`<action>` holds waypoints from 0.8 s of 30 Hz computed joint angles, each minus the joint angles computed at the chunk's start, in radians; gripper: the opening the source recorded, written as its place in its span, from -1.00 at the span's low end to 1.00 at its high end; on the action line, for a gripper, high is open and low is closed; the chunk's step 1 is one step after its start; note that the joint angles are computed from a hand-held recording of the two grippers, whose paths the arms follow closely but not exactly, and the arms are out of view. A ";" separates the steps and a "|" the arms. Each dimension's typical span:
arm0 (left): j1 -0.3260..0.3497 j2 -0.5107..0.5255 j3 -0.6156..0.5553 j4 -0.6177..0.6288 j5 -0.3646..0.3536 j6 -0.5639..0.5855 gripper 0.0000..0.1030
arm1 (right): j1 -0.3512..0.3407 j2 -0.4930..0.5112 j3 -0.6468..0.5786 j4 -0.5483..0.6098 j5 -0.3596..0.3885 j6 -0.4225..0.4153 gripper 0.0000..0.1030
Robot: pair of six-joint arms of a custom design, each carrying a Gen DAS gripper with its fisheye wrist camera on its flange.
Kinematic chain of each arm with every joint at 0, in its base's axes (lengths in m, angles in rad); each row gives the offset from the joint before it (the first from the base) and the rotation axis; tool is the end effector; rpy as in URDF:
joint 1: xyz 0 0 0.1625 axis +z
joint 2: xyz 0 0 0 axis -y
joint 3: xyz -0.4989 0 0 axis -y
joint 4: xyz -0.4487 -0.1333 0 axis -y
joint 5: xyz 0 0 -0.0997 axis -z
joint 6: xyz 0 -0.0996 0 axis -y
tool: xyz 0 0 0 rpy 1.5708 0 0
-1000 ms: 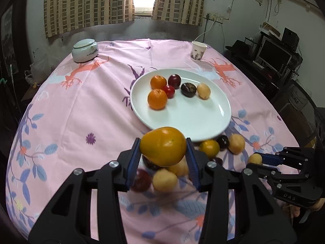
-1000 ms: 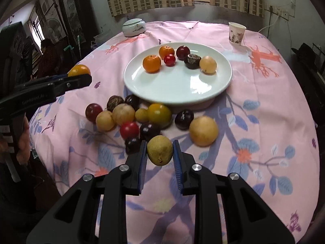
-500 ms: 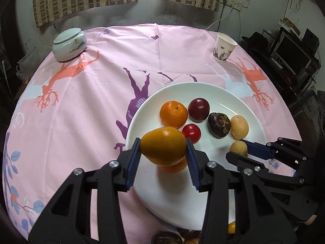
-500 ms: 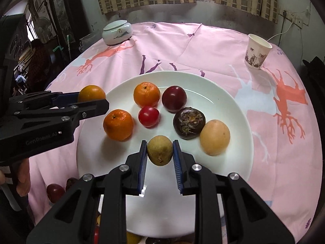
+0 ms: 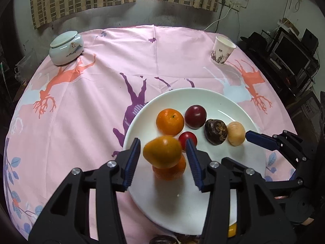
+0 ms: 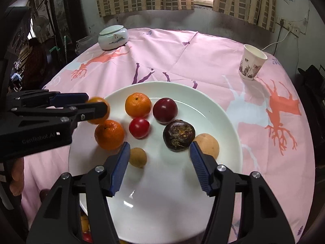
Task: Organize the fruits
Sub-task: 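Release both fruits onto the white plate and withdraw both tools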
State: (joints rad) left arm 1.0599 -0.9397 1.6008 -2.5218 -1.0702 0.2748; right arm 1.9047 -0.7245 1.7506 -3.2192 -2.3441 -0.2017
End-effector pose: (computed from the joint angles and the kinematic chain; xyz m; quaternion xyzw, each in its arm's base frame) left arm -0.2181 -0.7594 0.2346 0.3340 0.8993 -0.1678 0.2269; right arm 0.2990 -0.6675 0.1096 0.1220 -0.8808 0.3066 0.3395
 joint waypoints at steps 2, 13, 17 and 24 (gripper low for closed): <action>-0.008 -0.028 0.027 -0.027 -0.019 0.004 0.44 | 0.016 -0.017 0.031 -0.004 -0.026 0.005 0.20; -0.066 -0.234 0.244 -0.135 -0.058 0.065 0.58 | 0.129 -0.132 0.319 -0.059 -0.082 0.180 0.22; -0.074 -0.357 0.410 -0.246 -0.019 0.081 0.72 | 0.167 -0.123 0.411 -0.191 -0.170 0.213 0.23; -0.023 -0.485 0.583 -0.244 -0.024 0.013 0.74 | 0.156 -0.128 0.517 -0.246 -0.107 0.402 0.24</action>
